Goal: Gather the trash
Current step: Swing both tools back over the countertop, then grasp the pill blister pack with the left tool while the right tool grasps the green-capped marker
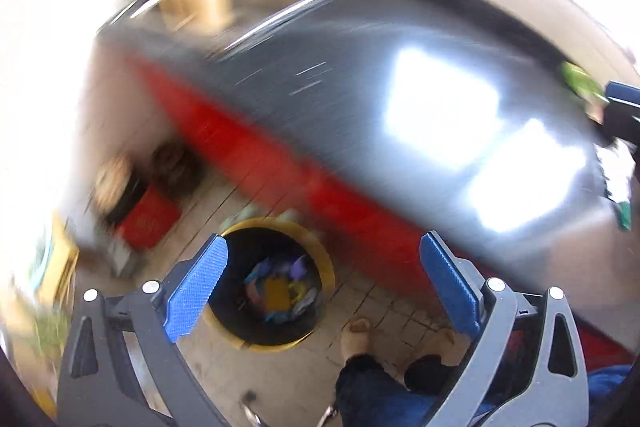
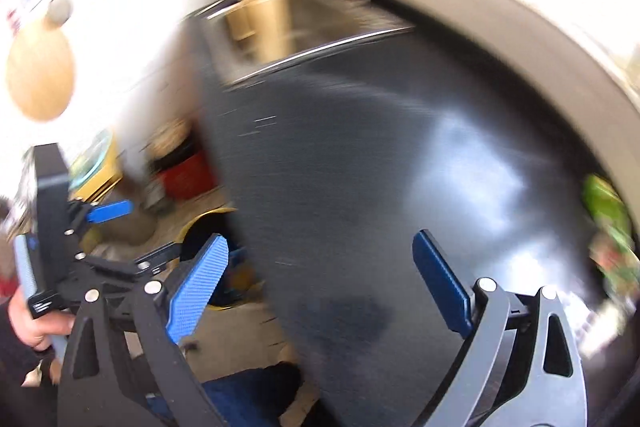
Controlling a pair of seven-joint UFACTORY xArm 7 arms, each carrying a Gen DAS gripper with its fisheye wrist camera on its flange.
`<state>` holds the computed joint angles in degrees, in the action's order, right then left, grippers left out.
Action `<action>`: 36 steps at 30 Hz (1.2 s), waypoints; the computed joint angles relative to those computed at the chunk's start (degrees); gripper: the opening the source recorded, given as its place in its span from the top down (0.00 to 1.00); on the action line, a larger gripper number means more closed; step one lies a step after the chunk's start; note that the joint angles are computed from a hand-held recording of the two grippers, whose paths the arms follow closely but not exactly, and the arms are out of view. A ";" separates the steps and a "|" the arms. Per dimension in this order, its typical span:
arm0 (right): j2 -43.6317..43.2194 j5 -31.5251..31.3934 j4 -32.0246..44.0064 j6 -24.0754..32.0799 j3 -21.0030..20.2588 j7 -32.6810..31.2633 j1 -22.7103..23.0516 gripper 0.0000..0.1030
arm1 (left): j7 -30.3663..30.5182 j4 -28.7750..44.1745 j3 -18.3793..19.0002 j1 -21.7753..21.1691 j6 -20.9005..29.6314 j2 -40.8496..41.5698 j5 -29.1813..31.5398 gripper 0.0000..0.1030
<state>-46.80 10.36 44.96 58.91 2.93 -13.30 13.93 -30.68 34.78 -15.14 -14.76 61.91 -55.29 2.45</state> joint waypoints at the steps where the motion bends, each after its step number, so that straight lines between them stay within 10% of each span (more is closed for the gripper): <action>1: -1.79 -1.66 -0.13 0.49 -1.38 0.80 -2.54 0.12 | 0.97 2.40 -0.79 -1.16 -3.04 3.97 -0.81 0.09; 7: -7.82 -8.48 -0.29 2.05 -9.56 2.07 -15.17 0.12 | 7.71 19.28 -4.00 -8.41 -14.69 27.76 -3.31 0.09; 16: -10.18 -12.43 1.62 5.91 -20.96 -2.27 -27.58 0.12 | 8.52 40.17 -7.36 -17.91 -14.51 50.13 1.40 0.09; 36: -2.19 -9.15 -4.75 3.85 -25.74 -20.20 -33.09 0.13 | 5.55 58.71 -0.64 -29.74 -8.08 73.57 8.76 0.09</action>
